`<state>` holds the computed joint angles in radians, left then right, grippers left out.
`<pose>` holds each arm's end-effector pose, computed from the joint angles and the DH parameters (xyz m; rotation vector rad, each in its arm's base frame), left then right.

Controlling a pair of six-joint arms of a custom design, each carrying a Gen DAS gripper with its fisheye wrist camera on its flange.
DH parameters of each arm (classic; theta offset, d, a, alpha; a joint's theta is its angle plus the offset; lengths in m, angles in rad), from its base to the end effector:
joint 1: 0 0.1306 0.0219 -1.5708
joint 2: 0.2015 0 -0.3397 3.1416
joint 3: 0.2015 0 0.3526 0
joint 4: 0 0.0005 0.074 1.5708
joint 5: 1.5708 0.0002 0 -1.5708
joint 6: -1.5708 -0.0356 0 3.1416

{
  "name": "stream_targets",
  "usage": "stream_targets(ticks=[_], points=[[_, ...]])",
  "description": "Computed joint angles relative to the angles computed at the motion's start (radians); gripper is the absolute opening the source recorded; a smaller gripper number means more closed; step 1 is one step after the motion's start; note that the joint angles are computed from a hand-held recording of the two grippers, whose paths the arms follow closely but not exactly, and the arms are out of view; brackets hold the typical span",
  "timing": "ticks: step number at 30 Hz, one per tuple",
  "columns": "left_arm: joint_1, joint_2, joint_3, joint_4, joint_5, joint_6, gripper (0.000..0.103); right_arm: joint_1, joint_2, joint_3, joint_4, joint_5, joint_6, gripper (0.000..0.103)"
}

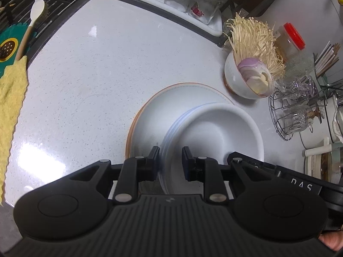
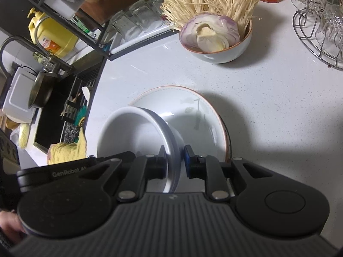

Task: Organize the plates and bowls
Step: 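Carry the nested bowls with both grippers over the plate stack, then lower the nested bowls onto the plate stack and open both grippers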

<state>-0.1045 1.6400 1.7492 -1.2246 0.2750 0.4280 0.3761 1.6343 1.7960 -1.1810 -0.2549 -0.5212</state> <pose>0.5068 -0.0634 0.3990 -0.3527 2.7045 -0.5301 0.4764 0.1972 0.4227 0.0974 2.6819 0.6388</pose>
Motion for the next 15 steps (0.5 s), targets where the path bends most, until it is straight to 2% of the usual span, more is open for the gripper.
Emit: stream_targets(ticks=[6,10,12,14,15], points=[[-0.012,0.007,0.005,0.001,-0.018,0.009,0.026,-0.007,0.002,0.008,-0.012,0.022,0.014,0.02],[-0.01,-0.002,0.0,-0.002,-0.03,0.002,0.027,-0.017,-0.011,-0.021,0.014,-0.006,-0.007,0.022],[-0.008,-0.012,0.0,-0.004,-0.042,-0.009,0.027,-0.017,-0.018,-0.03,0.023,-0.011,-0.028,0.041],[-0.006,-0.024,-0.002,-0.002,-0.051,-0.027,0.027,-0.014,-0.038,-0.053,0.058,-0.007,-0.049,0.051],[-0.005,-0.029,-0.002,-0.001,-0.056,-0.031,0.027,-0.011,-0.045,-0.059,0.069,-0.001,-0.05,0.051]])
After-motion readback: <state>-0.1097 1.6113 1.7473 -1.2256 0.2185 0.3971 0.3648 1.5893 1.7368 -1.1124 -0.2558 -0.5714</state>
